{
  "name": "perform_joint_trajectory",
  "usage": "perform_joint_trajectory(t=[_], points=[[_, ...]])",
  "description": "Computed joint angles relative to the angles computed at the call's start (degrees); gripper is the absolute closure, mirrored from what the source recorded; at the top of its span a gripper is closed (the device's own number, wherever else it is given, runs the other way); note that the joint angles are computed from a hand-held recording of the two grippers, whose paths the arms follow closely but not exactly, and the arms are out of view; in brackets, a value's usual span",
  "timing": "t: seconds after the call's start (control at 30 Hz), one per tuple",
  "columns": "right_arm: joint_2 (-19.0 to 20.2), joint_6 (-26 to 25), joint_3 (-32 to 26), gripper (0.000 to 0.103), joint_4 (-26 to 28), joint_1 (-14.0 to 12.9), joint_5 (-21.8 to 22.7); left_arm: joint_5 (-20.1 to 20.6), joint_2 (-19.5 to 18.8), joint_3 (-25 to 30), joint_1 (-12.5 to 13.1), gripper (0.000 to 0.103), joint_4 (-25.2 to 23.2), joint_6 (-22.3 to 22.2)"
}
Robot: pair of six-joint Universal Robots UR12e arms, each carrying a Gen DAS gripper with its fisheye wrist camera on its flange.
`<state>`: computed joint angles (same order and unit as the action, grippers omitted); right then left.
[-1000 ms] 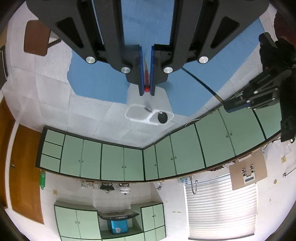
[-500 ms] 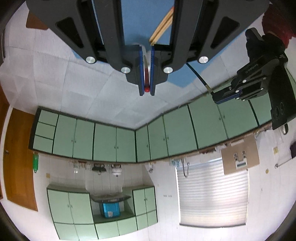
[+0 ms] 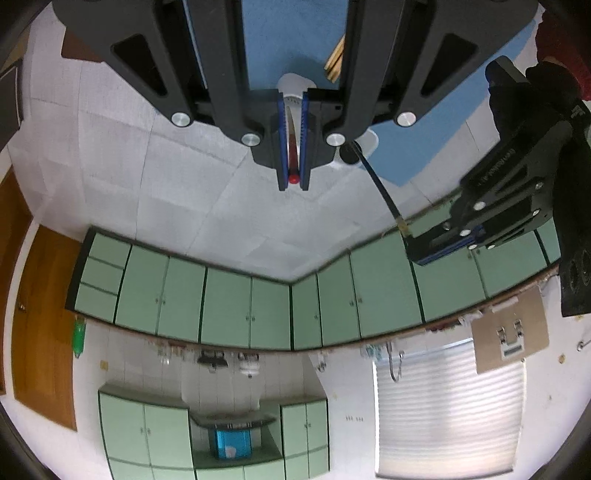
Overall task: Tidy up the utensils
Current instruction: 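Lift both chopsticks into the white cups and open both grippers, then reach the right gripper to the chopstick pile and grasp one patterned chopstick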
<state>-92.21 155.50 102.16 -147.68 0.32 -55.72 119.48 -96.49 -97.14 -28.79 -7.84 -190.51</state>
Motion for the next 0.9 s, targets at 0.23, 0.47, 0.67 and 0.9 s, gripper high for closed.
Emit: perform_joint_trajectory(t=[0.23,0.47,0.67,0.9], points=[[-1.37,2.59,3.42,0.072,-4.04,-1.23,-0.23,-1.65,1.91,-2.72,0.50,0.081,-1.92,-3.24],[-6.29,5.50,11.01,0.041,-11.17,-4.78,-0.31,0.75,5.96,-7.46,-2.40,0.057,-5.53,-7.25],[-11.35,4.69,19.94,0.027,-11.74,-6.14,-3.03,3.77,8.50,-13.10,-5.93,0.052,-12.28,-15.36],[-14.62,3.42,27.33,0.025,-7.55,-3.84,-7.07,2.30,9.23,-17.97,-7.66,0.050,-20.31,-25.10]])
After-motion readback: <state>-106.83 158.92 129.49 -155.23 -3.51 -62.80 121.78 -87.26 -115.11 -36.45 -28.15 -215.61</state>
